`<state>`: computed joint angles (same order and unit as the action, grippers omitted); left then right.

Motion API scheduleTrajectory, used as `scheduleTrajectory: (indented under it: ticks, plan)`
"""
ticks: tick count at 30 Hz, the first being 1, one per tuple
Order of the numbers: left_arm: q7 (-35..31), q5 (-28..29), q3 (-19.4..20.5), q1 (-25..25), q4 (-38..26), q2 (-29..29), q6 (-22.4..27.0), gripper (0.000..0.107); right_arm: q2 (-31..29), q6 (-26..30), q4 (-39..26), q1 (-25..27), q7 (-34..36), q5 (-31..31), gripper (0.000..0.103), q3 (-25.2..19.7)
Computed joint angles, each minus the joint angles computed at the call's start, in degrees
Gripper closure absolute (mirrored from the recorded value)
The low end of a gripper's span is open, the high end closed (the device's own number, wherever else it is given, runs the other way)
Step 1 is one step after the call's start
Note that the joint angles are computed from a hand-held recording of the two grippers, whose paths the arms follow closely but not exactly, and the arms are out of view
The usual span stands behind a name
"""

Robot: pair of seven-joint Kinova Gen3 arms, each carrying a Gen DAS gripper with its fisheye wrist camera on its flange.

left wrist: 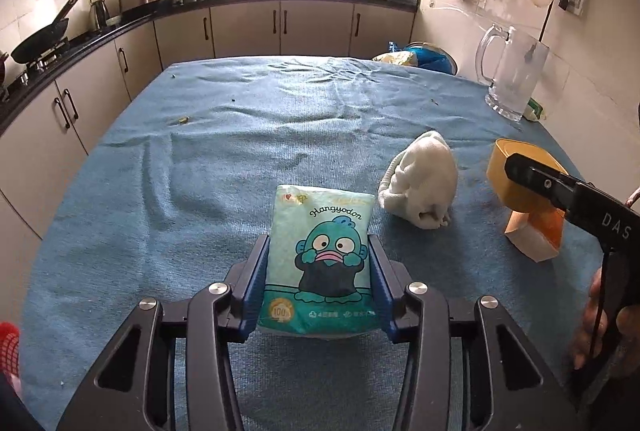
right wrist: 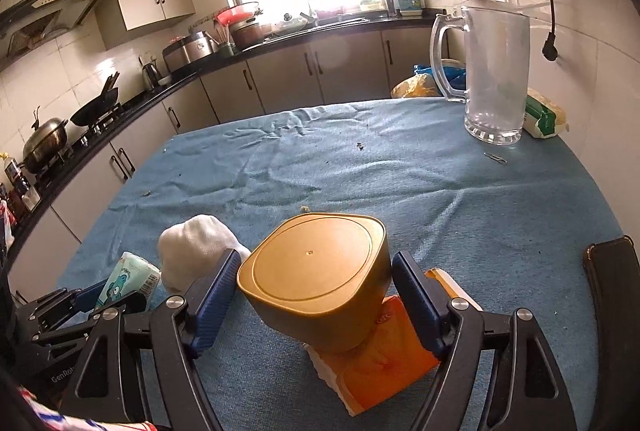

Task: Collect trash
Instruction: 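Grasp the green tissue pack with the left tool while the right tool grasps the yellow container, then lift the tissue pack and yellow container and carry them to the red basket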

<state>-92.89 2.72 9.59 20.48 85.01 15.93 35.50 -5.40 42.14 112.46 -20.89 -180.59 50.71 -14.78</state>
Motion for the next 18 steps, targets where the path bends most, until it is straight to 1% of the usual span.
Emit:
scheduleTrajectory:
  ticks: [2, 6, 8, 10, 14, 18]
  plan:
    - [0.66, -0.19, -0.14, 0.38, 0.00, -0.44, 0.07, 0.063, -0.58, -0.43, 0.24, 0.16, -0.26, -0.29, 0.021, 0.11]
    - [3.76, -3.94, -1.23, 2.96, 0.96, -3.09, -0.90, 0.063, -2.11, -2.92, 0.38, 1.16, 0.77, -2.64, 0.021, 0.35]
    - [2.52, -2.65, -0.03, 1.82, 1.87, -5.20, -0.89, 0.063, -2.81, -2.86, -0.13, 1.65, 1.77, -4.16, 0.021, -0.27]
    - [0.33, -0.22, 0.90, 0.45, 2.68, -7.49, 0.00, 0.063, -3.73, -1.69, -1.11, 1.77, 3.09, -5.30, 0.021, -1.51]
    - [0.73, -0.78, 0.79, 0.24, 5.05, -12.41, 0.42, 0.063, -5.56, 2.94, -3.39, 1.32, 4.64, -5.54, 0.021, -5.21]
    - [-0.11, 1.52, 0.35, -1.37, 7.89, -18.17, 1.98, 0.063, -7.87, 6.59, -4.53, 0.75, 3.85, -5.02, 0.021, -9.42]
